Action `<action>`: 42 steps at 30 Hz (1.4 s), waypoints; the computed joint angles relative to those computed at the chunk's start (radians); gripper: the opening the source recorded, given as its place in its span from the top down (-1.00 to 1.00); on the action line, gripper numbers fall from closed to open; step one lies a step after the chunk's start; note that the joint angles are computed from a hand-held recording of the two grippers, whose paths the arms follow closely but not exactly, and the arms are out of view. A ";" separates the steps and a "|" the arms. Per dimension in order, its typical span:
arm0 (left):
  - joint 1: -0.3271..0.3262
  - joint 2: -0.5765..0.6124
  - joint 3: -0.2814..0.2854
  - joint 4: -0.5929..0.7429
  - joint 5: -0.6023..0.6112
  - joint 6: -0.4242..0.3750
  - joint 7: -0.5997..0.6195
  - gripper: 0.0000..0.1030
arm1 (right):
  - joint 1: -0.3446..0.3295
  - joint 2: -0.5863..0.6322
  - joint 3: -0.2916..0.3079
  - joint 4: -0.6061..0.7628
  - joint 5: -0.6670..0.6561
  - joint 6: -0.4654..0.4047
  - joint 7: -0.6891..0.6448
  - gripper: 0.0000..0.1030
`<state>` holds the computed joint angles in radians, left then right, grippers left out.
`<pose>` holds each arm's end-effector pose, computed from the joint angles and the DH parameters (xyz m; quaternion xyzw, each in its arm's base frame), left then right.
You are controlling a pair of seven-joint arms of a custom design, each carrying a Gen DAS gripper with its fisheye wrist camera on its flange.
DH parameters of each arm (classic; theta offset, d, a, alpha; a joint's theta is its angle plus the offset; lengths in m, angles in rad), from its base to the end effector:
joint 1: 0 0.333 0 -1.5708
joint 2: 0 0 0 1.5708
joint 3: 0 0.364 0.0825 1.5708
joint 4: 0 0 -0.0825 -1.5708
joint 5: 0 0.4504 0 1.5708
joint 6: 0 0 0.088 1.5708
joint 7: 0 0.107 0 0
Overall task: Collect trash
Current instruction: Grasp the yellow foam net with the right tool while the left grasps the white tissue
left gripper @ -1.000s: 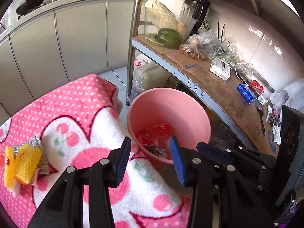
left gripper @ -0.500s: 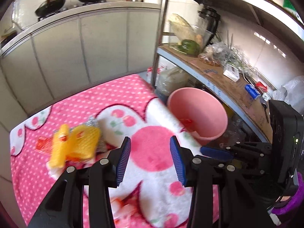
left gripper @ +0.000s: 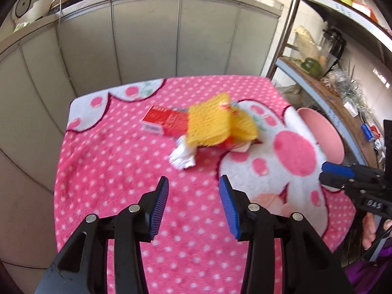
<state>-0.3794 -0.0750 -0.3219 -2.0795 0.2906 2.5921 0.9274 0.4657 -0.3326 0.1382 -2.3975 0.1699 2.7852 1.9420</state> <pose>0.4760 -0.4150 0.5441 -0.5772 0.7565 -0.2682 0.1505 0.4391 0.3000 0.5386 -0.6955 0.6260 -0.0712 0.3456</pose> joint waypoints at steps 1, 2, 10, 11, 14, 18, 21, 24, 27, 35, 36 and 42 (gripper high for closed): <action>0.002 0.003 0.003 -0.003 -0.001 0.003 0.002 0.18 | 0.006 0.013 -0.004 0.012 0.005 -0.004 -0.009 0.34; 0.004 0.007 0.006 -0.006 -0.003 0.008 0.008 0.18 | 0.009 0.022 -0.005 0.022 0.009 -0.008 -0.014 0.34; 0.004 0.102 0.022 0.057 0.030 0.018 0.048 0.18 | 0.025 0.104 -0.017 0.116 0.069 -0.037 -0.083 0.34; 0.003 0.112 0.025 0.065 0.026 0.016 0.062 0.18 | 0.024 0.117 -0.017 0.131 0.074 -0.041 -0.092 0.34; -0.002 0.139 0.032 0.088 0.029 0.014 0.088 0.18 | 0.022 0.156 -0.017 0.178 0.094 -0.058 -0.125 0.34; -0.006 0.159 0.042 0.094 0.026 0.026 0.104 0.18 | 0.018 0.211 -0.016 0.247 0.137 -0.068 -0.180 0.34; 0.000 0.154 0.044 0.077 -0.023 0.053 0.123 0.21 | 0.004 0.251 -0.007 0.293 0.126 -0.073 -0.185 0.34; 0.006 0.146 0.046 0.054 -0.060 0.098 0.138 0.47 | -0.008 0.288 0.004 0.336 0.086 -0.091 -0.167 0.34; 0.008 0.140 0.046 0.040 -0.069 0.125 0.150 0.70 | -0.013 0.322 0.010 0.372 0.056 -0.111 -0.153 0.34; 0.015 0.078 0.044 -0.019 -0.087 0.167 0.144 0.82 | -0.018 0.365 0.014 0.408 -0.010 -0.140 -0.099 0.33; 0.017 0.067 0.043 -0.027 -0.097 0.167 0.148 0.82 | -0.019 0.369 0.015 0.408 -0.011 -0.135 -0.096 0.33; 0.023 -0.011 0.037 -0.093 -0.173 0.176 0.178 0.82 | -0.019 0.373 0.017 0.399 -0.010 -0.114 -0.085 0.71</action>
<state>-0.3560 -0.0858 -0.2853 -2.1730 0.1174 2.7685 1.1051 0.4467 0.0401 0.1551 -1.9984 0.1598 2.6708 1.8567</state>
